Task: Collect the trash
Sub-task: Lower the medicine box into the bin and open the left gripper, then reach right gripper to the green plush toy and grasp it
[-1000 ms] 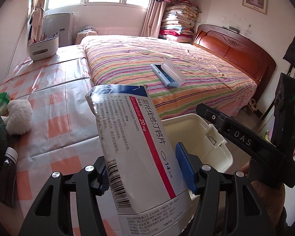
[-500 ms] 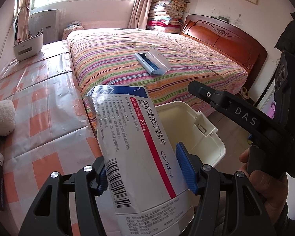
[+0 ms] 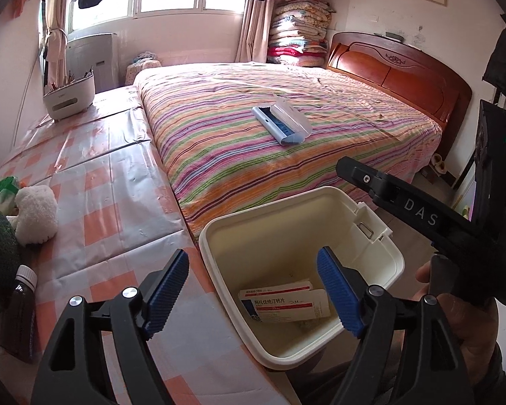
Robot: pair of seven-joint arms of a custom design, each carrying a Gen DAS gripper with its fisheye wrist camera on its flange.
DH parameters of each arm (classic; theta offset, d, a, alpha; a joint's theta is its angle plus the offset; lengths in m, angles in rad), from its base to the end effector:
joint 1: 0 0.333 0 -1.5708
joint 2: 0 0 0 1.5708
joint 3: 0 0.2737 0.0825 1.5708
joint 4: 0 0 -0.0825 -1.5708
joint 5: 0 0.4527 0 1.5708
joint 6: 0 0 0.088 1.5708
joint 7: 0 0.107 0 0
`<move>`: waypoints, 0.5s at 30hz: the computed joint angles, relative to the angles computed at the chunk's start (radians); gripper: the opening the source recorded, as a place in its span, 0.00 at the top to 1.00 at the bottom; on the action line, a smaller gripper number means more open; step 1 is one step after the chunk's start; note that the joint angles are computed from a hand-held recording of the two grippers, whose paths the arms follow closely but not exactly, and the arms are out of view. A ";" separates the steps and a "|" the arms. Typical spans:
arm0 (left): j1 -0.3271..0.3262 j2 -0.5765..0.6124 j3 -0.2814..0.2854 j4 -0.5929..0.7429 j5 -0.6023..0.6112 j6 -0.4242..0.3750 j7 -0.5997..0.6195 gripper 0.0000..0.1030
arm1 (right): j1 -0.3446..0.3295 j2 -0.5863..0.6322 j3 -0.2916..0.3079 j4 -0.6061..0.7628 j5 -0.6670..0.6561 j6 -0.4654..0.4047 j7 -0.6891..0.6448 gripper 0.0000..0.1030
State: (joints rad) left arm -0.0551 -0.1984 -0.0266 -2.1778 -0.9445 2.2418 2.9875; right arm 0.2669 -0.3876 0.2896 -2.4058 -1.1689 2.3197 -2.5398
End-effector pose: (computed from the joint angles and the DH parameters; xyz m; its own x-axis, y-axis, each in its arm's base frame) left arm 0.5888 -0.0721 0.4438 -0.8489 -0.5211 0.0881 -0.4082 0.5406 -0.7356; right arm 0.4669 0.2690 0.4236 -0.5769 -0.7334 -0.3596 -0.2175 0.5623 -0.7978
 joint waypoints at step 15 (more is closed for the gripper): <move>0.074 0.114 0.003 0.147 0.012 0.098 -0.121 0.26 | 0.041 0.204 -0.050 0.196 -0.084 0.065 -0.060 0.25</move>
